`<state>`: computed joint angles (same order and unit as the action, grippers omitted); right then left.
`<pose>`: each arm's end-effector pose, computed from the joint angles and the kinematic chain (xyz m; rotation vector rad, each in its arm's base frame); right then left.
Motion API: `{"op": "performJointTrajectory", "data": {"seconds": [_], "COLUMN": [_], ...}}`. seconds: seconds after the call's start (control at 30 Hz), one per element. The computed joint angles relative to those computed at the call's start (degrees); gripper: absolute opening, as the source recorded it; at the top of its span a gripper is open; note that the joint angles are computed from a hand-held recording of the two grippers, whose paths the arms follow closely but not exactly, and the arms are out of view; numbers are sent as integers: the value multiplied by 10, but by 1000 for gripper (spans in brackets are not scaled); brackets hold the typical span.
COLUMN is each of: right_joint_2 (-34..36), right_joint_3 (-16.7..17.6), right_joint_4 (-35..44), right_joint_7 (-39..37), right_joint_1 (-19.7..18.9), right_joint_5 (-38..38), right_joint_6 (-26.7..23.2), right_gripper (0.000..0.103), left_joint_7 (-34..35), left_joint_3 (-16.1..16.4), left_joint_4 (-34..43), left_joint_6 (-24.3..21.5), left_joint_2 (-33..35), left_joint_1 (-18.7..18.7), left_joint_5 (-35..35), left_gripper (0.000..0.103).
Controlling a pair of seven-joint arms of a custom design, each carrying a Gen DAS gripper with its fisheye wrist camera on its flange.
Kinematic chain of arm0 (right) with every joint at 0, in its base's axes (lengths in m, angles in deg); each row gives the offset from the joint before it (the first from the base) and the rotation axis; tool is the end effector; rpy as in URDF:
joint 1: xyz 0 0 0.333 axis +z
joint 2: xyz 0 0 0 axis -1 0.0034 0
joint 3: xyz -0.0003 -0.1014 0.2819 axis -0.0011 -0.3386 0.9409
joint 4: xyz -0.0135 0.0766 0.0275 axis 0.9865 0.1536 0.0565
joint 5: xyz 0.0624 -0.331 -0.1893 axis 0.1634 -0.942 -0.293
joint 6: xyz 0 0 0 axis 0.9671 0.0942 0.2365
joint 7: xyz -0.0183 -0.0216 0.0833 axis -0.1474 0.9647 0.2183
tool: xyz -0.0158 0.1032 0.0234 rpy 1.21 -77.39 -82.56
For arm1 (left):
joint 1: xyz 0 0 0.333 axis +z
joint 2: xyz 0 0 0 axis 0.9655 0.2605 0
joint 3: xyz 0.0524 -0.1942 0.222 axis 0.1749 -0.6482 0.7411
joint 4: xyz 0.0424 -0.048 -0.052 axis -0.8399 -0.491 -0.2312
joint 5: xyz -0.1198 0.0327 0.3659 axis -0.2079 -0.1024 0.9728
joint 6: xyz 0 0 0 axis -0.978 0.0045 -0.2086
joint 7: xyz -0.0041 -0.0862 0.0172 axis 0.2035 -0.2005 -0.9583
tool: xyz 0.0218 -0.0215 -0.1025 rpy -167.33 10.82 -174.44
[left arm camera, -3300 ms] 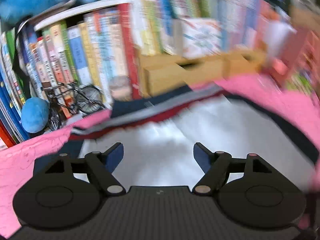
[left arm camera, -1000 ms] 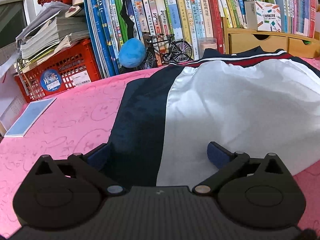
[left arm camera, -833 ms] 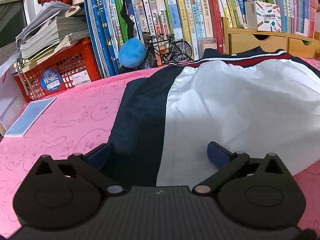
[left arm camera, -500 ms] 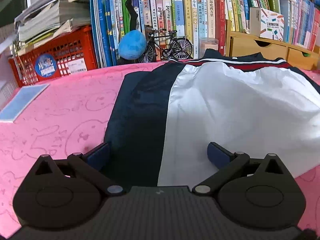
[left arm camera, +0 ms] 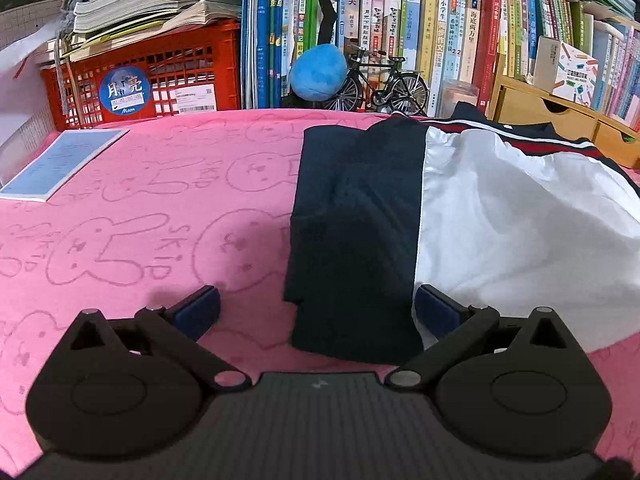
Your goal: Fold clothes
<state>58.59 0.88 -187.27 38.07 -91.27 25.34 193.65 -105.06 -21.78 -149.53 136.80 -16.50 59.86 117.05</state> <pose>0.6894 0.0262 0.2721 -1.7506 1.6454 -0.7247 0.5960 -0.2115 0.2734 -1.9183 1.3809 -0.6594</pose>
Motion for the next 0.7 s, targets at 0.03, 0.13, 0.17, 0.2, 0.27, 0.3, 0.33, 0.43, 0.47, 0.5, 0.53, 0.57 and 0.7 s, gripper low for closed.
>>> {"op": "performJointTrajectory", "data": {"seconds": [0.03,0.13,0.17,0.2,0.27,0.3,0.33,0.43,0.47,0.5,0.53,0.57,0.7], "right_joint_2": [0,0,1,1,2,3,2,1,0,1,1,1,2], "right_joint_3": [0,5,5,5,4,8,6,3,3,4,5,6,8], "right_joint_4": [0,2,3,3,5,5,5,3,3,4,4,4,6], "right_joint_7": [0,-1,-1,-1,-1,-3,-3,-2,-2,-2,-3,-4,-7], "right_joint_1": [0,-6,-6,-6,-5,-9,-7,-4,-4,-4,-5,-7,-10], "right_joint_5": [0,-1,-1,-1,-1,-2,-1,1,1,1,0,0,0], "right_joint_6": [-1,-4,-4,-4,-6,-6,-6,-6,-6,-6,-7,-7,-8], "right_gripper": [103,103,103,103,103,103,103,103,103,103,103,103,103], "left_joint_7": [-1,-3,-9,-15,-26,-31,-38,-57,-57,-55,-53,-48,-31], "left_joint_3": [0,1,1,1,-2,-3,-4,-7,-10,-14,-19,-24,-44], "left_joint_4": [-1,-3,-10,-16,-27,-33,-43,-84,-96,-106,-115,-122,-137], "left_joint_6": [1,0,-7,-13,-25,-32,-40,-44,-48,-54,-60,-82,-198], "left_joint_2": [-1,-2,-7,-11,-20,-24,-32,-63,-71,-78,-85,-90,-106], "left_joint_1": [0,1,0,-1,-2,-2,-1,9,12,14,16,15,1], "left_joint_5": [1,2,1,0,-3,-4,-7,9,12,9,4,-10,-83], "left_gripper": [103,103,103,103,103,103,103,103,103,103,103,103,103]}}
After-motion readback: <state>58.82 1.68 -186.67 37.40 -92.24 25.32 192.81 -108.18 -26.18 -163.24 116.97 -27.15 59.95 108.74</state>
